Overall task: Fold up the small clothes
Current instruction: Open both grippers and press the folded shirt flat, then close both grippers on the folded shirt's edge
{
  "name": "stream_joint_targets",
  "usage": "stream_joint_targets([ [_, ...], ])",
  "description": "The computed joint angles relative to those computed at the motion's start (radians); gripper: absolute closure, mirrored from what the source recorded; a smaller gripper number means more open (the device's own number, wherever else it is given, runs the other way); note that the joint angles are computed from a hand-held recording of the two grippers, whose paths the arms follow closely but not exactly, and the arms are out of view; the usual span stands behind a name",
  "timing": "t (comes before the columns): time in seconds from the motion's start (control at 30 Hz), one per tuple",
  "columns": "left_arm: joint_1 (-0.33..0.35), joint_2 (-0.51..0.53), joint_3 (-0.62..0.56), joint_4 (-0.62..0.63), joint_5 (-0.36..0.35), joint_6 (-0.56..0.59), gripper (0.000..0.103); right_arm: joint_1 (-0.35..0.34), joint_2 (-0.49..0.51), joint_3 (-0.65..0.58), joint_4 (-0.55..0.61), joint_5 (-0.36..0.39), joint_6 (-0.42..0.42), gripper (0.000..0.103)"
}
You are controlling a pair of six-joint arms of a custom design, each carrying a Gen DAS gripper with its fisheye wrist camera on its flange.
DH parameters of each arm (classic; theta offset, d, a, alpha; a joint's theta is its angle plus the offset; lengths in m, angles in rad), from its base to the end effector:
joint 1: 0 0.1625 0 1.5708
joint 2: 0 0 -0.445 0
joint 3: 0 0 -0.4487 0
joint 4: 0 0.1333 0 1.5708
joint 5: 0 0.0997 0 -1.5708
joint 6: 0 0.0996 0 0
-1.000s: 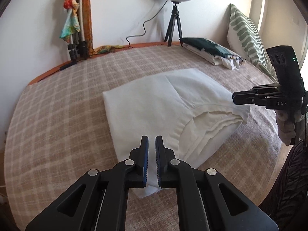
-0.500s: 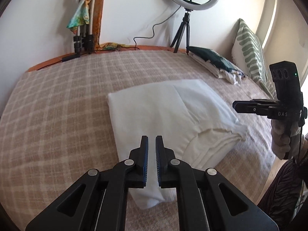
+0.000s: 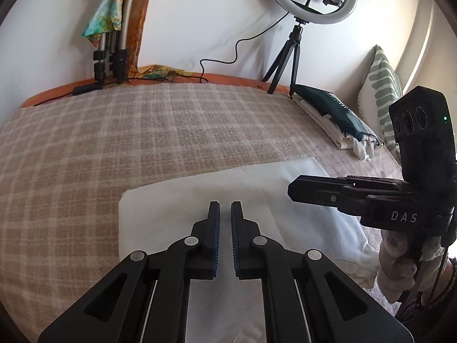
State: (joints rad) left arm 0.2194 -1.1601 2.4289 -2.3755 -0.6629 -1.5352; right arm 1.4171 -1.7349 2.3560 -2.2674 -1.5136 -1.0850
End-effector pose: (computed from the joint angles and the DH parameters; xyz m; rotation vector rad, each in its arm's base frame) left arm -0.3178 -0.2879 0.0427 0.0546 2.3851 -1.0758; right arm 0.0763 -0.4157 0.2488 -1.4108 2.8000 -0.1485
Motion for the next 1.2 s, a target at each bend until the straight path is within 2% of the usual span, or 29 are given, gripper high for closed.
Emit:
stream_joint_targets([
  [0.13, 0.019, 0.006, 0.016, -0.018, -0.040, -0.014, 0.097, 0.014, 0.057, 0.010, -0.088, -0.070, 0.013, 0.081],
  [0.27, 0.006, 0.006, 0.022, 0.001, -0.035, -0.020, 0.097, 0.017, 0.065, 0.010, -0.116, -0.084, 0.018, 0.082],
  [0.33, -0.013, -0.011, 0.027, 0.040, -0.032, -0.062, 0.097, 0.013, 0.059, 0.001, -0.103, -0.077, 0.026, 0.081],
  [0.4, -0.045, -0.050, 0.039, 0.109, -0.029, -0.142, 0.096, 0.001, 0.037, -0.009, -0.091, -0.063, 0.027, 0.075],
  [0.47, -0.076, -0.094, 0.060, 0.144, -0.028, -0.212, 0.084, -0.016, 0.012, -0.029, -0.058, -0.039, 0.030, 0.066],
  [0.5, -0.096, -0.118, 0.066, 0.188, -0.031, -0.255, 0.062, -0.027, 0.002, -0.041, -0.035, -0.028, 0.023, 0.064],
  [0.53, -0.119, -0.139, 0.070, 0.237, -0.030, -0.301, 0.050, -0.038, -0.007, -0.052, -0.015, -0.021, 0.012, 0.057],
  [0.57, -0.143, -0.161, 0.081, 0.272, -0.031, -0.347, 0.050, -0.051, -0.014, -0.067, 0.007, -0.017, 0.002, 0.048],
  [0.63, -0.177, -0.213, 0.122, 0.241, -0.054, -0.399, 0.050, -0.078, -0.018, -0.094, 0.051, -0.007, -0.006, 0.044],
  [0.77, -0.235, -0.272, 0.189, 0.163, -0.098, -0.519, 0.050, -0.135, 0.007, -0.166, 0.151, 0.014, 0.018, 0.043],
  [0.9, -0.279, -0.259, 0.206, 0.108, -0.132, -0.574, 0.050, -0.184, 0.057, -0.245, 0.290, 0.052, 0.073, 0.043],
  [1.0, -0.299, -0.235, 0.209, 0.059, -0.149, -0.605, 0.050, -0.191, 0.077, -0.261, 0.314, 0.058, 0.096, 0.043],
  [1.2, -0.311, -0.197, 0.207, 0.007, -0.178, -0.620, 0.050, -0.186, 0.096, -0.250, 0.340, 0.047, 0.087, 0.044],
])
